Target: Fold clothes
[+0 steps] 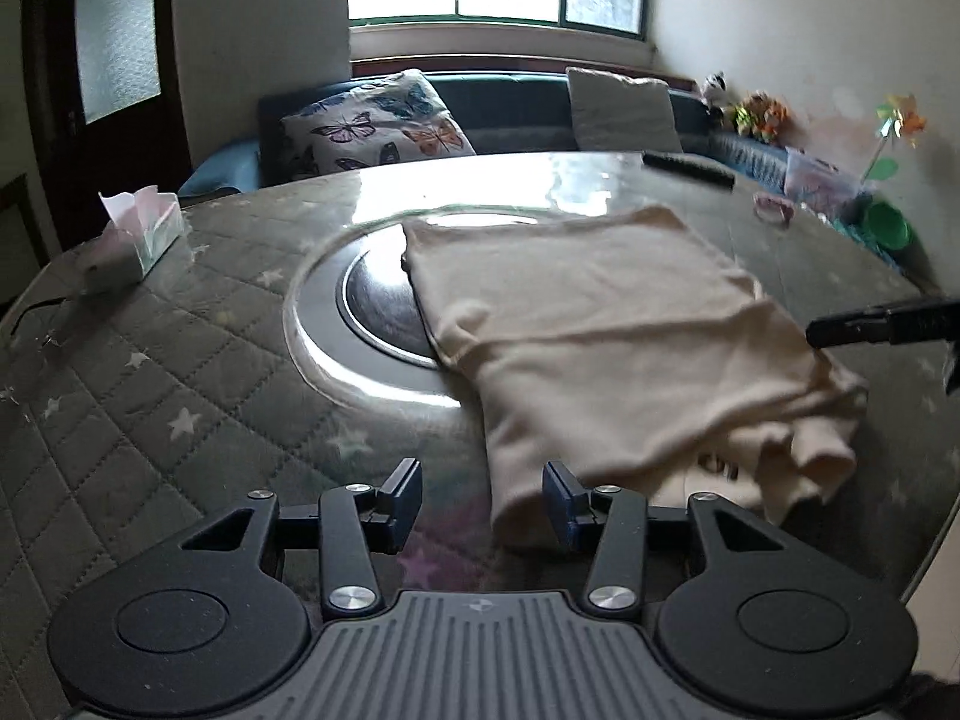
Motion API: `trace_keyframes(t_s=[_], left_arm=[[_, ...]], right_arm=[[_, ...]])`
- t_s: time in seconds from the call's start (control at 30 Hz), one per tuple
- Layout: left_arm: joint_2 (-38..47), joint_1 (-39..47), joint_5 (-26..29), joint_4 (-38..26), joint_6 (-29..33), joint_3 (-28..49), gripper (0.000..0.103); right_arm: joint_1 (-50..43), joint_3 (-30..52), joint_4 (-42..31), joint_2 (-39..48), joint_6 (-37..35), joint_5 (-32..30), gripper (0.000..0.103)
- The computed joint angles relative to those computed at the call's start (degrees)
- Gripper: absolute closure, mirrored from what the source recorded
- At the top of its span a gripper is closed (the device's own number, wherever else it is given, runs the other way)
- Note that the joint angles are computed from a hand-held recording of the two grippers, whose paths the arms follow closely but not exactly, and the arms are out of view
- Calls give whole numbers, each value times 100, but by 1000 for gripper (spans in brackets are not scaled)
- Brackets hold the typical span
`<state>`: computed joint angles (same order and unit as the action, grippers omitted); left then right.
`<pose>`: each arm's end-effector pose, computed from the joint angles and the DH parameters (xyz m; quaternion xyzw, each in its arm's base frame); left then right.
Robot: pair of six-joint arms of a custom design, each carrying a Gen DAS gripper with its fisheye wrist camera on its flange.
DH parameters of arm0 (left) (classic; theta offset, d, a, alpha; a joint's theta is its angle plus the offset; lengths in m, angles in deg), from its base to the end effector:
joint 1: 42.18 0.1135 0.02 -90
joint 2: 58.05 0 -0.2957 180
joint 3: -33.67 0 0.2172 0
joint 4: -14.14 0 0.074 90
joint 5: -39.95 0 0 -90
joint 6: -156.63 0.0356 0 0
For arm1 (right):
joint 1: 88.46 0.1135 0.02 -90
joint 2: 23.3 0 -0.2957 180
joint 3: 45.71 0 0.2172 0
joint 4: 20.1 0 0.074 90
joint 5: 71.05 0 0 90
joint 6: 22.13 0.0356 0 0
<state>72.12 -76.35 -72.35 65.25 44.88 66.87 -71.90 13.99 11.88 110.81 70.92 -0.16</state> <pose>0.2218 -0.1342 0.0471 0.0261 0.9118 -0.0146 0.4096 0.3452 0.1148 0.0440 -0.1726 0.8882 0.2174 0.3660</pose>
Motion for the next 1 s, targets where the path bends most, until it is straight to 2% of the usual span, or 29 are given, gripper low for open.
trace_keyframes(t_s=[0.3, 0.33, 0.37, 0.43, 0.47, 0.57, 0.7, 0.87, 1.0], left_arm=[[365, -142, -73, 360, 193, 19, 58], [385, -159, -93, 406, 218, 13, 68], [375, -165, -91, 411, 256, 6, 73], [348, -196, -108, 343, 326, 32, 87], [335, -217, -127, 321, 357, 40, 90], [373, -270, -177, 330, 481, 39, 92], [358, -230, -145, 208, 476, 48, 91], [37, -129, -151, 257, 624, -193, 89], [-317, -12, -173, 162, 857, -261, 88]], right_arm=[[269, 68, -221, 103, -246, 256, 85], [283, 38, -187, 105, -270, 303, 89], [301, 6, -149, 95, -279, 354, 96], [304, -63, -71, 45, -271, 386, 99], [300, -133, 11, -7, -270, 417, 100], [303, -337, 263, -132, -254, 486, 100], [328, -181, -33, -4, -292, 550, 100], [273, -282, 75, -145, -404, 512, 93], [284, -257, 180, -312, -527, 538, 93]])
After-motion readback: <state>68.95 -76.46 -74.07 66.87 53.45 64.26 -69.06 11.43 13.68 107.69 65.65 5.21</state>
